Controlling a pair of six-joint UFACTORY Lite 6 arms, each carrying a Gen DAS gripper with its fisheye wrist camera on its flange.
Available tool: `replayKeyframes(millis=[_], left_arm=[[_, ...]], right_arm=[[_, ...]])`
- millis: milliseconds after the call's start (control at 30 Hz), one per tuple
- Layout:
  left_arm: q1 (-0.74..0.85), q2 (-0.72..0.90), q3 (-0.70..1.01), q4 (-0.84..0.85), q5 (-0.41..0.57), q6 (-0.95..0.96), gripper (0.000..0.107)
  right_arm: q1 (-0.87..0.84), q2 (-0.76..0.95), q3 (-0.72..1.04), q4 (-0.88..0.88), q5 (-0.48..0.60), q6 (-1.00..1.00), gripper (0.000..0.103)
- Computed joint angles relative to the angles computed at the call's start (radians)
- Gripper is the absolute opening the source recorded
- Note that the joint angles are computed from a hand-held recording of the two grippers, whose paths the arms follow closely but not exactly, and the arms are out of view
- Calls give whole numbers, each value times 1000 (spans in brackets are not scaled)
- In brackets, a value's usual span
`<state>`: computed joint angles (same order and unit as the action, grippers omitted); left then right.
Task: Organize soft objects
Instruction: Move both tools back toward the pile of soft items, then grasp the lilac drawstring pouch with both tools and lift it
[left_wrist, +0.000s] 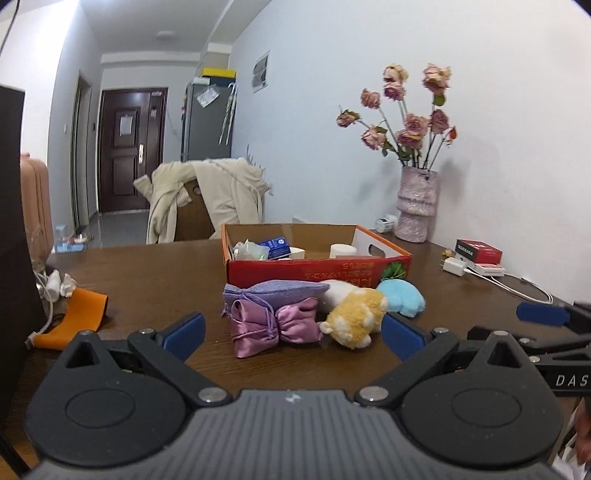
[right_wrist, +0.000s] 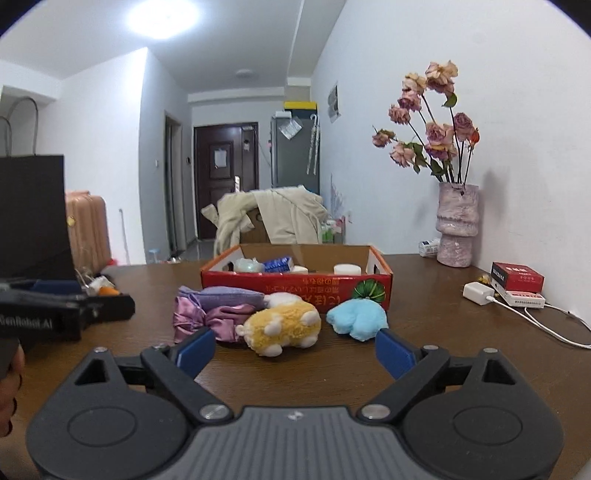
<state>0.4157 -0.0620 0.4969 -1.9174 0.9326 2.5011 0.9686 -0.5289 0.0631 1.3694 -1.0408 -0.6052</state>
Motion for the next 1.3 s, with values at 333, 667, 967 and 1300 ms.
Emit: replayKeyframes(millis=[333, 667, 967, 1300], left_arm=[[-237, 429, 479, -202, -276, -132, 99], [-261, 926, 1188, 369, -322, -910, 36], [-232, 936, 1266, 453, -210, -1059, 10], [-108, 316, 483, 392, 50, -582, 10]], right_arm=[[-551, 355, 212, -781, 211, 484, 81], [-835, 1015, 902, -1401, 385, 958, 61], [-846, 1148, 1055, -1408, 413, 988, 9], [-740, 401, 314, -1254, 252, 714, 8]])
